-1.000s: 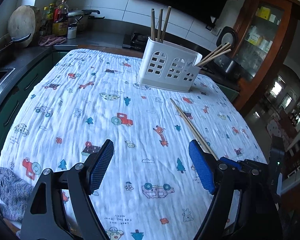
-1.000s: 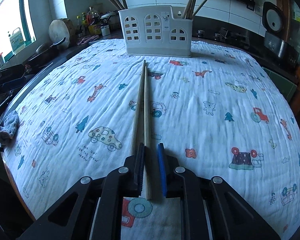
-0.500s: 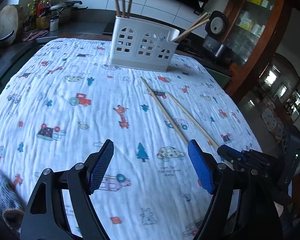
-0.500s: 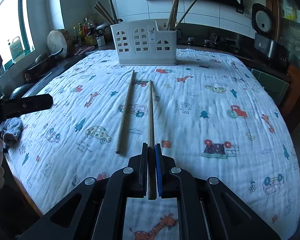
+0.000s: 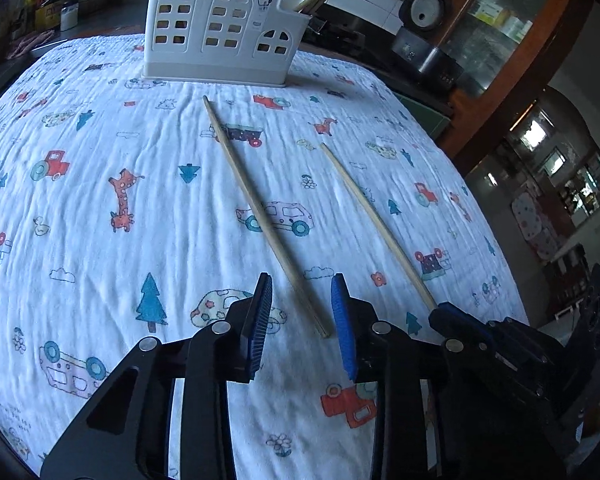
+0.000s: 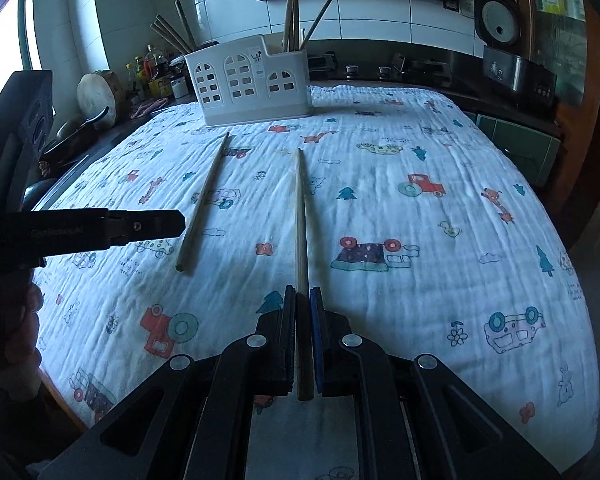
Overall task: Organize utensils
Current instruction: 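Carry the left tool's chopstick into the holder while the right tool inserts its own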
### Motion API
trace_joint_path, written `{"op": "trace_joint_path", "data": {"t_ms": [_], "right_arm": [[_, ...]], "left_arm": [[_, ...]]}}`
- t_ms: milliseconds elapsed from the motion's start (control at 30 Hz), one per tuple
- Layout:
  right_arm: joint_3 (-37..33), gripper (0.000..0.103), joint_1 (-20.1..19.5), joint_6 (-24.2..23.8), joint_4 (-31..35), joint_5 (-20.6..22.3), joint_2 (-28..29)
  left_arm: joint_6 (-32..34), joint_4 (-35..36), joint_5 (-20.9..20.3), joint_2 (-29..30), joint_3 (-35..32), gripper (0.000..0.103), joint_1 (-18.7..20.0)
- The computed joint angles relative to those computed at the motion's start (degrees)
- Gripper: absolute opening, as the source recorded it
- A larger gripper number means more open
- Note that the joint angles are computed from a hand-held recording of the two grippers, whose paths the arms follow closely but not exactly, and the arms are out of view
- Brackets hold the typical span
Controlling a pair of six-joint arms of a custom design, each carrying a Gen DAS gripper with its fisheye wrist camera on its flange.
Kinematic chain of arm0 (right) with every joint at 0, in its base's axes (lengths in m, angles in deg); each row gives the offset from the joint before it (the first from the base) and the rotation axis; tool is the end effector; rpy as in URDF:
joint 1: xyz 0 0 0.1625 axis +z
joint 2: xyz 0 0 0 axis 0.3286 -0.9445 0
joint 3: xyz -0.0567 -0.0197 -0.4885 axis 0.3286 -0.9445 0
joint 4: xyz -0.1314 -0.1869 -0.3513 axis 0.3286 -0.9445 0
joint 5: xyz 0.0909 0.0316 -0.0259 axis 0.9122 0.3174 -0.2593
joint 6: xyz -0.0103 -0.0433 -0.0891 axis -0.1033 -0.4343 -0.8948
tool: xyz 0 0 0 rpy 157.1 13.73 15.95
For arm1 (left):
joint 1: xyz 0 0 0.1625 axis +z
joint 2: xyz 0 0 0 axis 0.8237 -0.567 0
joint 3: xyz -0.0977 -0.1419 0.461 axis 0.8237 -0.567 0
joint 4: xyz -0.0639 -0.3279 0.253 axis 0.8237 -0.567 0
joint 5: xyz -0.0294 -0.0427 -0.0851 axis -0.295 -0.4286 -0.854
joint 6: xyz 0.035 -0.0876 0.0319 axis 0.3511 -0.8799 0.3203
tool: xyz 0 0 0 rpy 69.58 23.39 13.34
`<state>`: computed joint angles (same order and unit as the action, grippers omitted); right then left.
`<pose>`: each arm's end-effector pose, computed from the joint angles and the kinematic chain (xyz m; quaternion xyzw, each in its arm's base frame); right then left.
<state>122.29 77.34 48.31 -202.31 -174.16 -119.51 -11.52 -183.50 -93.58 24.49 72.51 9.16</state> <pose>0.1843 -0.6836 0.0733 0.3215 -0.8899 0.2459 0.2104 -0.1238 -0.7029 0.1496 0.0483 0.9286 -0.3075 0.2020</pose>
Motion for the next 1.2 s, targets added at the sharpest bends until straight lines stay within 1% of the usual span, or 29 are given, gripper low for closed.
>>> {"op": "trace_joint_path", "data": {"t_ms": [67,100,233,400,433,467,500,533,600,667,700,767,800,867,933,1000,1067,1167,1200], "right_arm": [[0.08,0.007,-0.18,-0.04,0.08,-0.01,-0.07],[0.14,0.007,-0.26,0.07,0.13,0.11,-0.13],[0.2,0.007,-0.52,0.62,0.38,0.5,-0.25],[0.14,0.007,-0.38,0.63,0.22,0.17,-0.06],[0.16,0.007,-0.33,0.43,-0.1,-0.05,0.06],[0.24,0.007,-0.21,0.27,-0.52,-0.38,0.19],[0.31,0.007,-0.09,-0.08,-0.98,-0.75,0.33],[0.25,0.007,0.07,-0.52,-1.48,-1.17,0.57],[0.28,0.007,0.29,-1.17,-2.7,-1.8,1.01],[0.32,0.007,0.44,-1.88,-3.71,-2.42,1.31],[0.4,0.007,0.47,-1.9,-3.94,-2.35,1.32],[0.6,0.007,0.6,-2.05,-4.51,-2.37,1.3],[0.86,0.007,0.74,-2.32,-5.67,-2.41,1.32],[1.17,0.007,1.0,-2.43,-6.44,-2.05,0.99],[1.56,0.007,1.52,-2.89,-7.96,-1.32,0.53],[1.85,0.007,2.24,-3.53,-9.33,-0.6,0.0],[1.81,0.007,3.11,-4.08,-10.24,0.24,-0.6],[0.97,0.007,4.81,-5.02,-10.72,1.86,-1.4],[0.41,0.007,5.42,-5.32,-10.55,2.22,-1.51]], "left_arm": [[-1.16,0.86,1.17,0.43,-0.66,0.024,0.08],[-1.51,1.36,1.08,0.65,-1.09,0.024,0.2],[-2.81,2.92,3.58,1.81,-2.56,0.023,-0.19],[-4.47,5.51,8.78,3.32,-4.38,0.023,-1.38],[-4.01,6.29,10.56,3.85,-4.81,0.023,-1.83],[-3.53,6.55,11.92,4.2,-4.98,0.021,-2.09],[-3.25,6.6,13.39,4.45,-5.07,0.014,-2.3],[-2.98,6.2,13.62,4.42,-5.0,0.011,-2.21],[-3.06,5.49,11.44,3.39,-4.28,0.006,-1.55],[-2.19,4.81,9.77,2.07,-2.99,0.006,-1.12],[-1.51,3.86,9.59,1.19,-1.91,0.006,-1.1],[0.88,0.97,9.05,-0.6,0.36,0.006,-1.18],[2.14,-0.64,9.68,-1.57,1.65,0.006,-1.44],[4.99,-4.12,8.02,-3.31,3.56,0.006,-1.46],[8.05,-8.05,7.91,-5.21,5.68,0.005,-2.0],[10.61,-11.04,8.16,-6.7,7.02,0.005,-2.64],[13.52,-14.5,7.14,-8.29,8.22,0.005,-3.18],[18.99,-18.5,7.37,-9.11,8.41,0.005,-4.19],[19.97,-18.64,7.36,-9.39,8.19,0.005,-4.3]]}}
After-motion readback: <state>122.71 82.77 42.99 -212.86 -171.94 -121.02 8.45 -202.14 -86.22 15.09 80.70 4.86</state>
